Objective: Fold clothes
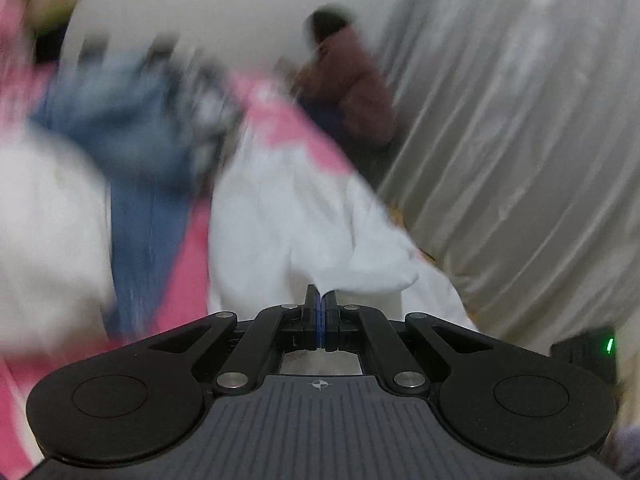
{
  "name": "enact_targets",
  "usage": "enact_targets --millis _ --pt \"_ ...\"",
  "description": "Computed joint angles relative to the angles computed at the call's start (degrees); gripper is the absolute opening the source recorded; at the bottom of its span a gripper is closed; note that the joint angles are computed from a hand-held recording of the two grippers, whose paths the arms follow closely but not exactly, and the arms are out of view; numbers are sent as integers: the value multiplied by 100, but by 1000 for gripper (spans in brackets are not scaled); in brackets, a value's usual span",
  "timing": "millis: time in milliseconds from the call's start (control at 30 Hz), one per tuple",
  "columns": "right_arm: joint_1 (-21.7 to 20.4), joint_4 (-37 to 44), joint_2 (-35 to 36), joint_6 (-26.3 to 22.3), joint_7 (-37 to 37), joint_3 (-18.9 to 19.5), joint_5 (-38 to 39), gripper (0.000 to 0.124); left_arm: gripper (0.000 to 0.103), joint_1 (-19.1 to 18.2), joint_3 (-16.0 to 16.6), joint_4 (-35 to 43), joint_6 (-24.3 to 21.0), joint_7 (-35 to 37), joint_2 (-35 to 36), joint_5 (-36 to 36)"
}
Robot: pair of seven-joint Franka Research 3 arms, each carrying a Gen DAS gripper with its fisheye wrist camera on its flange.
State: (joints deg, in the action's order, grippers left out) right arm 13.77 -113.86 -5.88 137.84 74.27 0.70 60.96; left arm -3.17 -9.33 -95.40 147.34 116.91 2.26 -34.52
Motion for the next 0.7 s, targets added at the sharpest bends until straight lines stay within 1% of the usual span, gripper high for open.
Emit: enact_targets --millis 33,67,100,133,200,233,300,333,367,400,433,467,533,600,633,667,700 --pt "-8 -30 -31 29 -111 -33 170 56 0 -51 -48 -95 235 551 -104 69" --pt "-21 -74 -76 64 -220 -66 330 58 0 -86 -74 -158 150 1078 -188 121" --pt "-43 -116 -123 100 -276 -99 442 60 0 -132 -73 -167 -46 1562 -255 216" --pt "-69 -158 -170 135 -311 -135 534 61 0 -186 -69 -204 -294 1842 -294 275" --pt "-126 -226 -263 178 -356 -205 655 61 0 -240 -27 -36 -1385 2192 -195 513" --pt "-154 -250 -295 214 -360 -235 695 62 0 -269 -41 30 -1836 2319 -103 668" --pt "-210 -290 -346 299 -355 -291 763 64 2 -272 -67 318 -2814 2310 193 839" --pt "-239 -292 -348 342 -308 -302 706 64 2 -266 -92 339 -2995 2257 265 887" --pt "-270 -282 -339 383 -233 -306 604 65 8 -268 -115 334 -3089 2129 308 958" --pt "-294 -275 -325 408 -135 -306 503 65 27 -253 -125 431 -3350 1974 394 1003" --pt "-316 -269 -308 424 -26 -304 403 67 36 -210 -121 604 -3763 1797 497 1007" --pt "-331 -235 -274 374 35 -316 341 67 42 -150 -115 689 -4027 1641 540 935" --pt "-336 -177 -209 277 73 -307 246 67 43 -40 -99 656 -4273 1517 449 798" --pt "-332 -146 -185 125 -151 -307 209 67 44 46 -47 593 -4306 1396 294 695" --pt "-315 -86 -151 79 -339 -283 135 67 44 104 -8 602 -4266 1330 262 516" --pt "-295 12 -95 72 -486 -239 -9 67 44 150 26 583 -4131 1163 207 308" --pt "-272 117 -41 122 -596 -178 -225 67 44 197 75 622 -3905 950 256 159"
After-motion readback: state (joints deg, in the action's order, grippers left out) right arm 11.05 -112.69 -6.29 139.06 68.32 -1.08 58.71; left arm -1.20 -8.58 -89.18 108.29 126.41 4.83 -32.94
